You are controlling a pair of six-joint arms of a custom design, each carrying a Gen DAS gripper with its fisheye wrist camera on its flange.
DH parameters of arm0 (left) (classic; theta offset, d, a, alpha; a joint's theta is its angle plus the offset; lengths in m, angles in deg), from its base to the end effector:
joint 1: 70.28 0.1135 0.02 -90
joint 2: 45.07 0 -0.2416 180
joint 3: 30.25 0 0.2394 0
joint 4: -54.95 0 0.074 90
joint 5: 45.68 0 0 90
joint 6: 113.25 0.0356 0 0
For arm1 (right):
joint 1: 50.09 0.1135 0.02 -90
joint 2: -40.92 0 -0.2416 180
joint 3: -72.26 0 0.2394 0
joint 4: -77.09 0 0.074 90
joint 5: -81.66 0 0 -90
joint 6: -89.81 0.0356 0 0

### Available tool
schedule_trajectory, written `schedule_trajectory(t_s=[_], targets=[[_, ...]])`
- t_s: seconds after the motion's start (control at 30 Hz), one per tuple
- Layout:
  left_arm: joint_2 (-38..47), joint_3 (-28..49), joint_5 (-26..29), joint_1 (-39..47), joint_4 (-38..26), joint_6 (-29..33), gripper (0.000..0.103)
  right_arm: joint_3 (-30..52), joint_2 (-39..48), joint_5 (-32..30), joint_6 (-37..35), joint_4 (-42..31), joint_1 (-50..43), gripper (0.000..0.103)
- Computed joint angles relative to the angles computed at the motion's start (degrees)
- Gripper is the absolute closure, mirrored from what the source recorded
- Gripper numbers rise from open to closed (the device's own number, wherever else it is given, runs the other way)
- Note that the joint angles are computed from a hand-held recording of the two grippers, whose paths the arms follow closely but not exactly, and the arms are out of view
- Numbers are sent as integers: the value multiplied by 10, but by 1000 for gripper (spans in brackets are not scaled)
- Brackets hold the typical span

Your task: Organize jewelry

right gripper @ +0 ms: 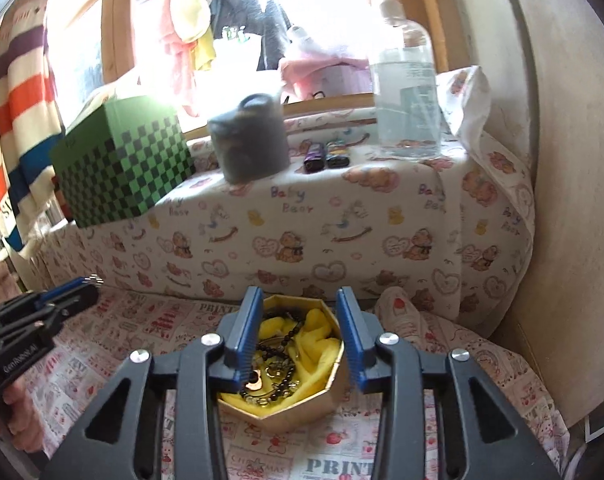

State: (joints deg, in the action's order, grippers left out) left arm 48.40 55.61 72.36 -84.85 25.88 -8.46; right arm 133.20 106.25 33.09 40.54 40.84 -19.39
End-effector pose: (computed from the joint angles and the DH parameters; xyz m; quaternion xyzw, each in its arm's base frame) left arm 0.3408 -0.1059 0.2600 0.3249 0.8112 -0.2157 0.4357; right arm 0.2135 0.0993 0.2491 0.2214 0.8337 -0.0330 0.5047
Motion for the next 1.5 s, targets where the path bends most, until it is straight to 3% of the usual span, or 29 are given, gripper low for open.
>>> schedule_trajectory(t_s=[0.07, 0.17, 0.27, 0.43, 0.47, 0.5, 0.57, 0.73, 0.8, 0.93, 1.07, 1.27, 1.5], targets=[[20, 30, -1, -26, -28, -15, 86, -19, -9, -4, 10, 24, -10, 52], [38, 46, -4, -58, -36, -32, 86, -23, -4, -18, 35, 19, -27, 51], [51, 53, -5, -81, -44, -37, 86, -44, -33, -26, 42, 41, -35, 44], [72, 66, 9, -91, -59, -57, 85, -62, -61, 19, 21, 54, -33, 36], [66, 56, 7, -91, -48, -56, 77, -62, -64, 17, 23, 50, -37, 35], [60, 47, 6, -89, -40, -55, 54, -63, -68, 15, 26, 48, -39, 35], [33, 9, -1, -81, 7, -66, 35, -65, -72, 21, 28, 50, -35, 30], [-6, -24, -12, -41, 44, -49, 30, -47, -50, 92, 7, 42, 10, 20], [-24, -44, -14, -18, 72, -45, 17, -48, -50, 100, 3, 53, 22, 12], [-40, -74, 7, 37, 128, -55, 2, -39, -28, 98, 10, 71, 48, 7], [-14, -84, 26, 85, 166, -63, 1, -7, 27, 139, 0, 67, 90, 3], [32, -87, 28, 112, 191, -51, 1, -6, 68, 127, 15, 95, 95, 2], [14, -150, 7, 114, 287, -50, 1, -3, 122, 111, 18, 115, 79, 2]])
